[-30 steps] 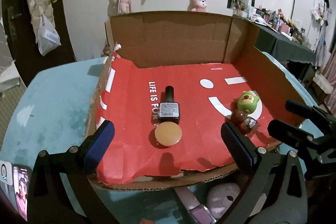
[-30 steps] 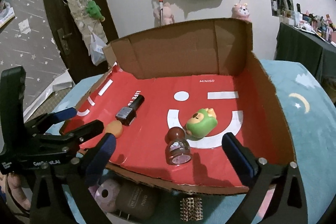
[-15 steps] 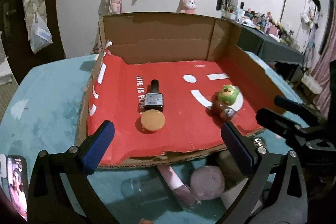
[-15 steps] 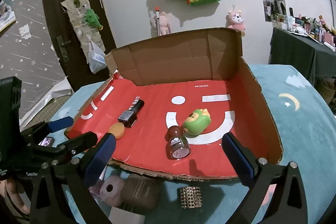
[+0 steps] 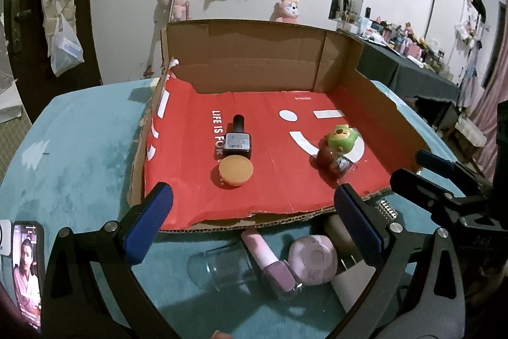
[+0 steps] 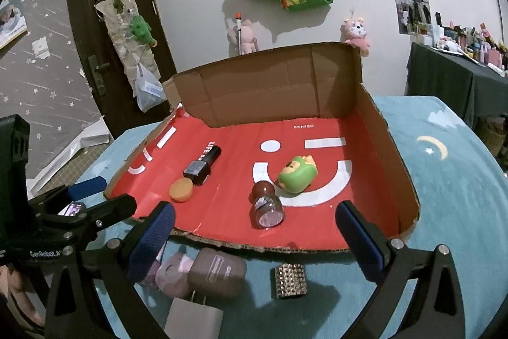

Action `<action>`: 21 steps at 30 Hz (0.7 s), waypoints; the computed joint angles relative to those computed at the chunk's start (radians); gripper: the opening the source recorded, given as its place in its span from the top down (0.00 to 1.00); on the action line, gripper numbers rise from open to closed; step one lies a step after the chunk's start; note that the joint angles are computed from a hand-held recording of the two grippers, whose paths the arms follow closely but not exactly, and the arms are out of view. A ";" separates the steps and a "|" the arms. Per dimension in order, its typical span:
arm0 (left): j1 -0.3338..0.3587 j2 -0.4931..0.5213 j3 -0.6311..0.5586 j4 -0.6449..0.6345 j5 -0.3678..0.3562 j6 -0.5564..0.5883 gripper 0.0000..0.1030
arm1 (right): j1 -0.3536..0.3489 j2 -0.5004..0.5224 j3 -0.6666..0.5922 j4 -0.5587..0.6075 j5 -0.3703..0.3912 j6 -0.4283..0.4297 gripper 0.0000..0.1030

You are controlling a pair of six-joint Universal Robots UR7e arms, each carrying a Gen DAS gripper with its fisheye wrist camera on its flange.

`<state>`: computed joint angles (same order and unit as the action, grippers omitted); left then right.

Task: Organize rigid objects
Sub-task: 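Withdraw both grippers from the box back over the table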

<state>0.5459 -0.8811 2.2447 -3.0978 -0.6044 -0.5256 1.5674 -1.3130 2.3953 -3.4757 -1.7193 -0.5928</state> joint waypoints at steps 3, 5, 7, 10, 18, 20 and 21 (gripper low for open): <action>-0.004 -0.002 0.007 -0.006 0.000 -0.002 0.00 | 0.000 -0.003 0.007 0.001 -0.003 0.003 0.00; -0.007 -0.005 0.013 -0.010 -0.002 -0.006 0.00 | 0.000 -0.006 0.011 0.000 -0.004 0.005 0.00; -0.007 -0.013 0.019 -0.004 -0.010 -0.016 0.00 | 0.000 -0.006 0.012 -0.002 -0.004 0.003 0.00; -0.010 -0.016 0.026 0.006 -0.010 -0.030 0.00 | 0.000 -0.006 0.020 -0.014 -0.004 -0.002 0.00; -0.030 -0.020 0.039 0.050 -0.008 -0.067 0.00 | -0.004 -0.011 0.042 -0.018 -0.009 -0.001 0.00; -0.035 -0.021 0.044 0.055 -0.007 -0.075 0.00 | -0.005 -0.015 0.048 -0.020 -0.009 0.000 0.00; -0.037 -0.022 0.046 0.056 -0.007 -0.078 0.00 | -0.007 -0.017 0.052 -0.022 -0.009 0.000 0.00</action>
<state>0.5088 -0.9029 2.2911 -3.0415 -0.6116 -0.6041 1.5606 -1.3300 2.4477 -3.4981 -1.7280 -0.5933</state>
